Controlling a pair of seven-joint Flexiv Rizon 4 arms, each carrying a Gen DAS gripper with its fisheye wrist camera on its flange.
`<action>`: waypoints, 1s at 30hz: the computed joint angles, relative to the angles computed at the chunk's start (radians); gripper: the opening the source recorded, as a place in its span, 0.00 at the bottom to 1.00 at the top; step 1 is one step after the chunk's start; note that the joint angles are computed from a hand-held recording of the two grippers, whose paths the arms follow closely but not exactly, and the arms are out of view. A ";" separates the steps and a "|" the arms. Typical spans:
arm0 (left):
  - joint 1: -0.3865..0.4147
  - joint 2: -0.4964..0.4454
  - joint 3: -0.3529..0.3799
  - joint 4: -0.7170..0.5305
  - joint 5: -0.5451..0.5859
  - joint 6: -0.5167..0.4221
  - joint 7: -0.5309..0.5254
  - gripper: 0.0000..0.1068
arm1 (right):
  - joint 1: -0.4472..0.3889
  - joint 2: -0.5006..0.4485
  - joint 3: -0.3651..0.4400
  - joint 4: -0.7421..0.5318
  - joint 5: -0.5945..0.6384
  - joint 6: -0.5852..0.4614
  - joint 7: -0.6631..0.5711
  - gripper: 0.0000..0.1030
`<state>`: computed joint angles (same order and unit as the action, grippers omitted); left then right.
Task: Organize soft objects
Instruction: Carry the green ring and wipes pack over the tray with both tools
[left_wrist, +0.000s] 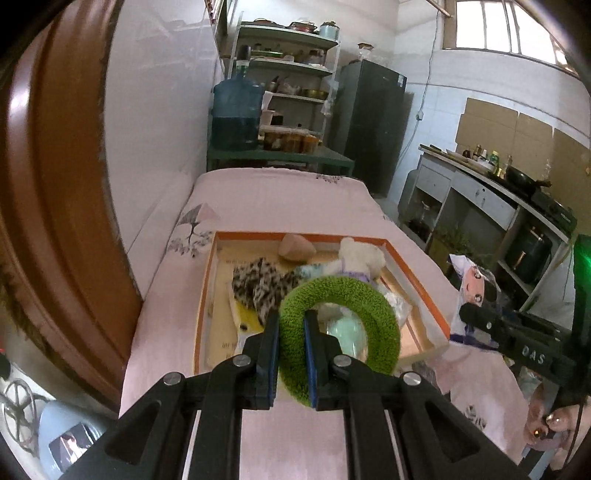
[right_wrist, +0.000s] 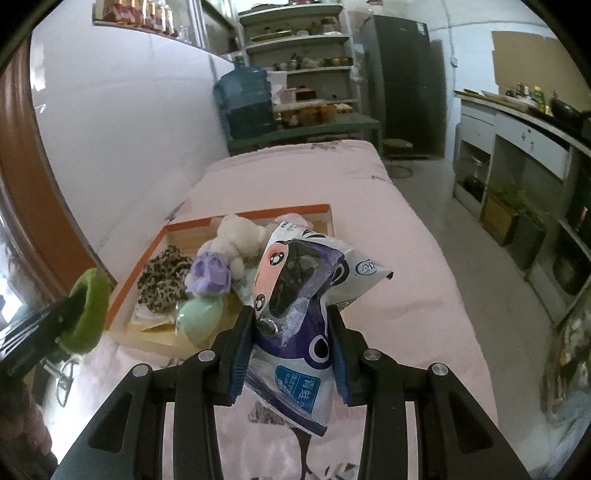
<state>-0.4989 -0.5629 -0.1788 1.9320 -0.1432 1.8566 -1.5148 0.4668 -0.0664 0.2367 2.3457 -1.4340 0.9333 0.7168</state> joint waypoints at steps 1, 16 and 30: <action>-0.008 -0.004 0.007 -0.010 -0.002 -0.003 0.003 0.12 | -0.005 -0.002 -0.005 -0.003 -0.010 0.014 -0.008 0.38; -0.076 -0.109 0.085 -0.239 -0.039 -0.133 0.037 0.12 | -0.070 -0.097 -0.068 -0.102 -0.122 0.160 -0.093 0.38; -0.106 -0.193 0.137 -0.381 -0.032 -0.214 -0.001 0.12 | -0.115 -0.161 -0.095 -0.150 -0.187 0.236 -0.087 0.38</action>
<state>-0.6049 -0.7563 -0.0423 1.5513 -0.1749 1.6428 -1.5154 0.3522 -0.2274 0.1417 2.1953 -1.6211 1.1690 0.6301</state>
